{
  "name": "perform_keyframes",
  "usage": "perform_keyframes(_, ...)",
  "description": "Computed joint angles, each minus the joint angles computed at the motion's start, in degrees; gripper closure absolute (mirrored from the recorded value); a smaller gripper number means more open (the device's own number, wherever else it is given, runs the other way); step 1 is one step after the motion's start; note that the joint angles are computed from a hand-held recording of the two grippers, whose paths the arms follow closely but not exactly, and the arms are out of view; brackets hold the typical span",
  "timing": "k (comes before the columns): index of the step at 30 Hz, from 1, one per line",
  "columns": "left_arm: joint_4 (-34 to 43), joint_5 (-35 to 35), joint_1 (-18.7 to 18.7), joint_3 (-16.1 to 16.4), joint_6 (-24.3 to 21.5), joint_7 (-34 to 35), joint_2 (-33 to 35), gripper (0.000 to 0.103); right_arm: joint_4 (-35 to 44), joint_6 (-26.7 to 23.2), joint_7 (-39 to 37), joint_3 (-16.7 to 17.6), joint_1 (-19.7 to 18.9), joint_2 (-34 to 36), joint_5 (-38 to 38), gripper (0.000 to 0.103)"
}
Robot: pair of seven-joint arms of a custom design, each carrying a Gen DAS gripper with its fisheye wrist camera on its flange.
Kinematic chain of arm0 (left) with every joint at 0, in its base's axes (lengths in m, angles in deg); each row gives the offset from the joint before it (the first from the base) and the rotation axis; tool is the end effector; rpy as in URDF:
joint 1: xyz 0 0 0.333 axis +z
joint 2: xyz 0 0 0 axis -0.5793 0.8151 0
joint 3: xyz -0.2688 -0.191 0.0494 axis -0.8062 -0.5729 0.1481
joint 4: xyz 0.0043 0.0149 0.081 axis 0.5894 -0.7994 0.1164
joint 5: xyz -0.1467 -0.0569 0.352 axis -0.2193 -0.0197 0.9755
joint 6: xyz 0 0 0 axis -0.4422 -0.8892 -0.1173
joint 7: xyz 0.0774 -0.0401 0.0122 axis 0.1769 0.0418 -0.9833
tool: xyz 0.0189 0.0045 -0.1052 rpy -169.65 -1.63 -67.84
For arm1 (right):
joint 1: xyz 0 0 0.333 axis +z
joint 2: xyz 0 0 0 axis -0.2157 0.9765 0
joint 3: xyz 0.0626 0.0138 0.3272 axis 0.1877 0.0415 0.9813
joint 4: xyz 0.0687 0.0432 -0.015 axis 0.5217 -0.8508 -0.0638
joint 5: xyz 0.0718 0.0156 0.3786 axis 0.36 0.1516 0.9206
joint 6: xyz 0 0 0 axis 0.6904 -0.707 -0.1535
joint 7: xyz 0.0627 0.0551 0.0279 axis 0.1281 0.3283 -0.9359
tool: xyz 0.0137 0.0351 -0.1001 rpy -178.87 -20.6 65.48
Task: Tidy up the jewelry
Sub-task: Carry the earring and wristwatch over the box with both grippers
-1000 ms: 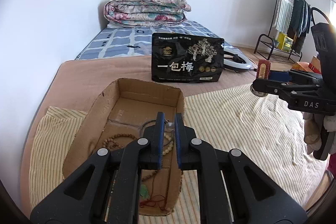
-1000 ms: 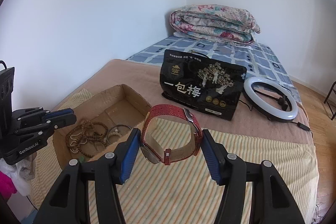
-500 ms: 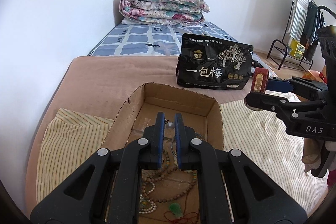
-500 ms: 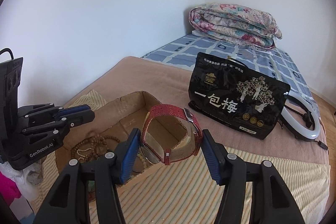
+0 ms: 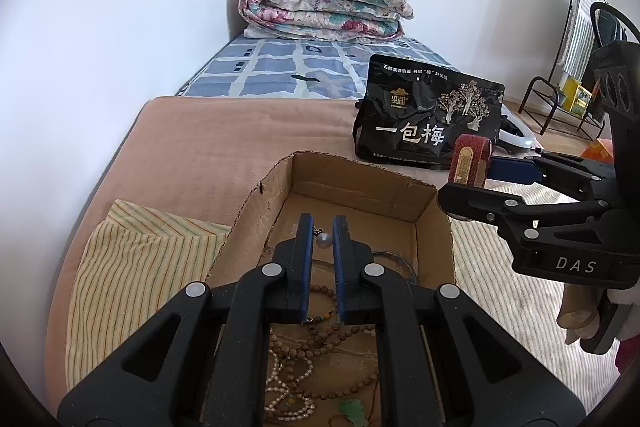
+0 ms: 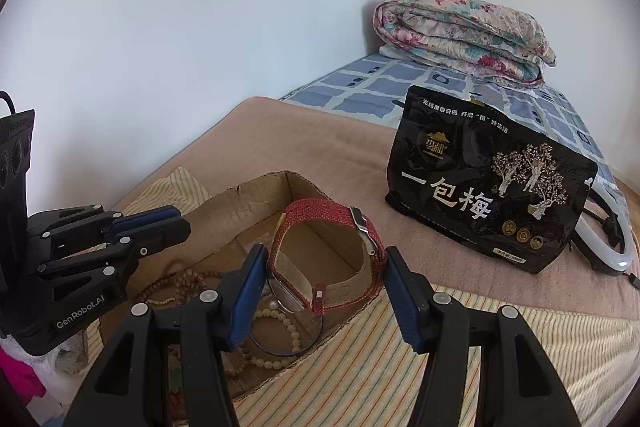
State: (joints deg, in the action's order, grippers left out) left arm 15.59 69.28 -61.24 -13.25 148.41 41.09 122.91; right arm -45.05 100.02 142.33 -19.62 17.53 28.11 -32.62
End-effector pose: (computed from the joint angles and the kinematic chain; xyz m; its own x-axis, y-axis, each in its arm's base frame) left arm 0.6994 -0.3963 0.5670 -0.4359 -0.8952 0.0929 -0.6181 0.2228 -0.7539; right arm 0.6905 0.3957 0.5619 0.1902 -0.9810 -0.0370 -0.6826 -0.1051 -0.7232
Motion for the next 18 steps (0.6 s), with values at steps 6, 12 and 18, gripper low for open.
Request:
perform_keyframes(6, -0.62, 0.05, 0.20, 0.03, 0.44, 0.08, -0.40, 0.095, 1.55, -0.54, -0.45, 0.11, 0.08, 1.12, 0.55, 0.042)
perform_keyframes(12, -0.76, 0.67, -0.07, 0.48, 0.18, 0.24, -0.65, 0.095, 1.15, 0.41, 1.12, -0.59, 0.51, 0.93, -0.09, 0.035)
perform_keyframes(18, -3.11, 1.39, -0.20, 0.96, 2.23, -1.29, -2.01, 0.061, -1.01, 1.45, 1.95, -0.64, 0.41, -0.59, -0.83, 0.033)
